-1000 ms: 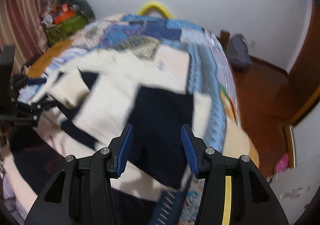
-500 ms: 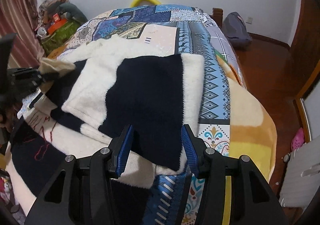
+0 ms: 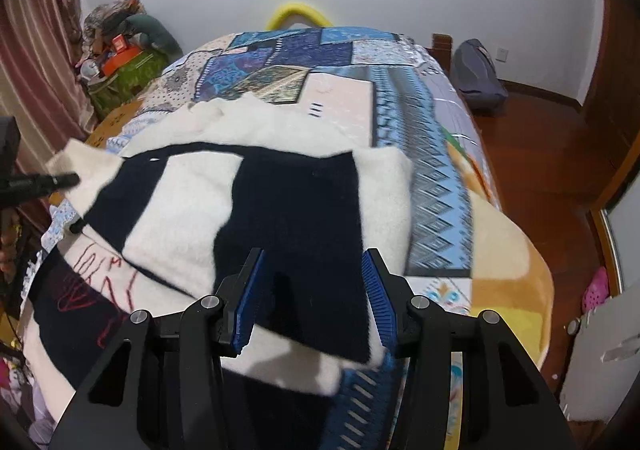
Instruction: Fold small clothes
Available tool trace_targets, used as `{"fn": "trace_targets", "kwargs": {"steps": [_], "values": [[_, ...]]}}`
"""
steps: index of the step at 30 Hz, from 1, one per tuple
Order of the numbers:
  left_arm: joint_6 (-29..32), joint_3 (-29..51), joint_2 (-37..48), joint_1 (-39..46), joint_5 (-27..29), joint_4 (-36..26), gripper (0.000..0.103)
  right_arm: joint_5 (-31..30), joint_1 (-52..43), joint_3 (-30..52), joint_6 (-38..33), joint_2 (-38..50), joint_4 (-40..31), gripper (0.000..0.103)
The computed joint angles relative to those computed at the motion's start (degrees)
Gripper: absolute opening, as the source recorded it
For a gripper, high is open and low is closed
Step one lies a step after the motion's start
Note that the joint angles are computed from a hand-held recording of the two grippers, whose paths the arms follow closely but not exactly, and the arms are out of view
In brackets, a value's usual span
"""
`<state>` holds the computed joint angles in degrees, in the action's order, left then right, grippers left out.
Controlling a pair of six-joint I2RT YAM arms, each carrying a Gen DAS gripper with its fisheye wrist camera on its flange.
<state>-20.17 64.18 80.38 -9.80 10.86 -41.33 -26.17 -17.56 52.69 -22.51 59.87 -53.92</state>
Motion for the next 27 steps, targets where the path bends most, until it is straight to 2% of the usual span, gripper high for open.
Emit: {"fn": "trace_targets", "kwargs": {"steps": [5, 9, 15, 18, 23, 25, 27], "values": [[2.1, -5.4, -0.4, 0.7, -2.6, 2.4, 0.009, 5.0, 7.9, -2.6, 4.8, 1.6, 4.0, 0.045], [2.2, -8.4, -2.4, 1.0, -6.0, 3.7, 0.013, 6.6, 9.0, -4.8, 4.7, 1.3, 5.0, 0.046], [4.7, -10.6, -4.2, 4.5, -10.7, 1.9, 0.012, 5.0, 3.7, -3.8, 0.7, -1.6, -0.2, 0.047], [6.2, -12.1, -7.1, 7.8, -9.6, -0.1, 0.012, 4.5, 0.1, -3.0, -2.1, -3.5, -3.5, 0.053], [7.5, -12.1, -14.5, 8.5, -9.9, -5.5, 0.013, 2.0, -8.5, -1.0, -8.4, -7.5, -10.2, 0.056], [7.6, -11.6, -17.0, 7.5, -9.9, -8.0, 0.019, 0.5, -11.6, 0.3, -10.6, -8.7, -12.9, 0.058], [6.9, -11.4, -20.4, 5.5, -10.5, -10.6, 0.041, -1.4, -14.9, 1.7, -13.4, -9.9, -15.9, 0.061]]}}
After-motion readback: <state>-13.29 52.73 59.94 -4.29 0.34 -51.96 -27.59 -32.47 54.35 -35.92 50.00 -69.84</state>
